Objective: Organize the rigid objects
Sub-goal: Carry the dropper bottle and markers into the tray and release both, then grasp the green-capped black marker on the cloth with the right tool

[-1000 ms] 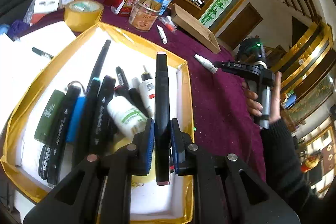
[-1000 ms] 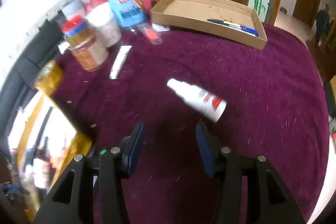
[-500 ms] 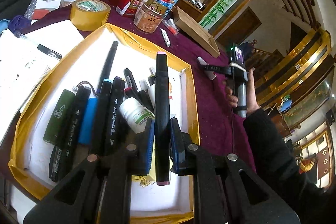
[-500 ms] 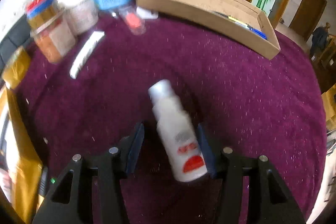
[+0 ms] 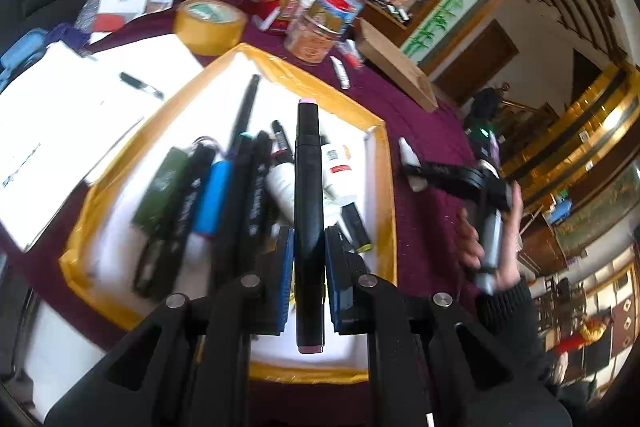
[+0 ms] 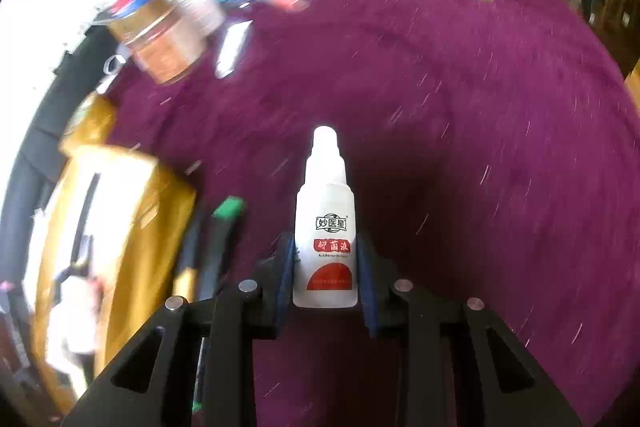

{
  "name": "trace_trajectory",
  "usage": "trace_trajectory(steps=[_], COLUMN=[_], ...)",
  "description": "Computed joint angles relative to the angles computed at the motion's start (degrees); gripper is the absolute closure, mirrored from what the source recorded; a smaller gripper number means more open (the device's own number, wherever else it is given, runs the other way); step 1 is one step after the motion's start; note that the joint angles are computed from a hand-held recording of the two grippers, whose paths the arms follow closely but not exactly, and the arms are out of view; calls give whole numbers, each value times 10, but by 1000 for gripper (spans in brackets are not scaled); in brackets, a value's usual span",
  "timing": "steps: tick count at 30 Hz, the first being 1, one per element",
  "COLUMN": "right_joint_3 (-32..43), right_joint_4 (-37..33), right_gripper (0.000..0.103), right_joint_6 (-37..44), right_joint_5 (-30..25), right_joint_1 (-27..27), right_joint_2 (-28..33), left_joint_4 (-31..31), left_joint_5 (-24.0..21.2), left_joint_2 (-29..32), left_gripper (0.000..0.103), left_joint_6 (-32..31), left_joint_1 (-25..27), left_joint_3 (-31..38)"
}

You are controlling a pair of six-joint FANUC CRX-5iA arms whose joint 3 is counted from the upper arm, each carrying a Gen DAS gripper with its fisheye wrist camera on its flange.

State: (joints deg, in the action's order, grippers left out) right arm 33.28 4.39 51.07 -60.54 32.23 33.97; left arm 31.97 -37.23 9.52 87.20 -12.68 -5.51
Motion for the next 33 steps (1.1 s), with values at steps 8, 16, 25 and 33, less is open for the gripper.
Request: trace_trajectory(steps=[8, 16, 25, 33], right_joint_3=[-144, -82, -1, 34], right_joint_4=[-57, -141, -149, -128], right_gripper=[77, 76, 76, 76], right_joint_6=[54, 161, 176, 168], right_joint_5=[173, 139, 86, 57], right_joint_1=[76, 101, 94, 100], right_joint_2=[-131, -99, -38, -10], left_joint_4=[-69, -107, -90, -101], left_joint_5=[-26, -63, -72, -70], left_joint_2=[7, 32, 49, 55], left_gripper=[91, 91, 91, 90], left_joint_6=[62, 85, 68, 73], left_joint_1=[5, -2, 1, 3], left_joint_3=[29, 64, 66, 75])
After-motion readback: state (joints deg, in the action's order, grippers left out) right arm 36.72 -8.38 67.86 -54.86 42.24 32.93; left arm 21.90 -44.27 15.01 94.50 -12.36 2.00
